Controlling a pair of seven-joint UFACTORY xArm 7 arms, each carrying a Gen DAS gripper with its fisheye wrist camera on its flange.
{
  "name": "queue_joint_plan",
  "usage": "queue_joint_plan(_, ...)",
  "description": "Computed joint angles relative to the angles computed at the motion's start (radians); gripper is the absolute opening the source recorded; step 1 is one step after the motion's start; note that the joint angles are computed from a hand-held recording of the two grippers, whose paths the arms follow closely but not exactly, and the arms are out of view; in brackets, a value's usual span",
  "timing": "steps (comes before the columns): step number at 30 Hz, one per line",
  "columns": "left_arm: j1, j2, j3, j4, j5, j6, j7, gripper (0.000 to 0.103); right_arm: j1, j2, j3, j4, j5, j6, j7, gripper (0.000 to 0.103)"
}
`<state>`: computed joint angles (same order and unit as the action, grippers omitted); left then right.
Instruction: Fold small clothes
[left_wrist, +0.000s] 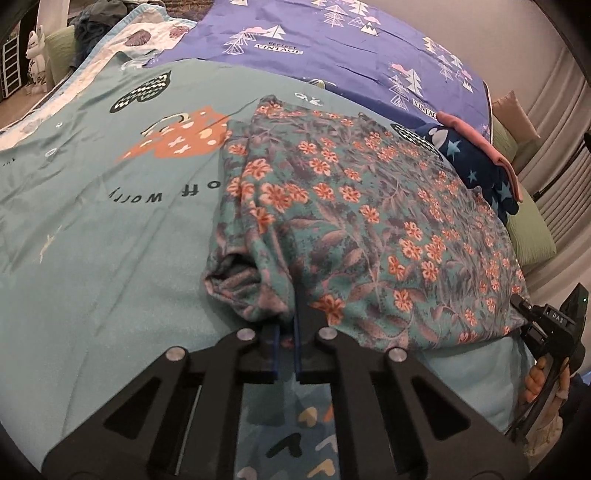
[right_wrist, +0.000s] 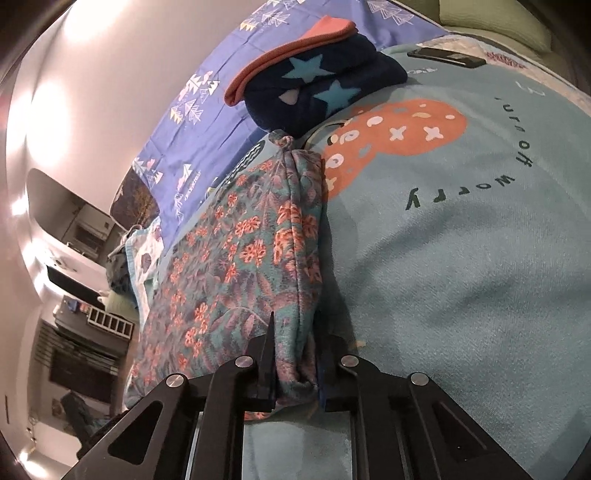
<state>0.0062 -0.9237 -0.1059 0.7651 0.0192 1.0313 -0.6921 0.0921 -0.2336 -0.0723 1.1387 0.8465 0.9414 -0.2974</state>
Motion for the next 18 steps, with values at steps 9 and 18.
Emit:
queue_joint_plan(9, 0.003, -0.018, -0.008, 0.013, 0.017, 0.009, 0.007, 0.005, -0.005, -0.003, -0.022, 0.011, 0.05, 0.045, 0.024, 0.01)
queue_joint_plan(18, -0.002, -0.11, 0.011, 0.032, 0.009, 0.074, 0.035, 0.005, -0.01, -0.109, -0.041, -0.007, 0.034, 0.113, -0.019, 0.008)
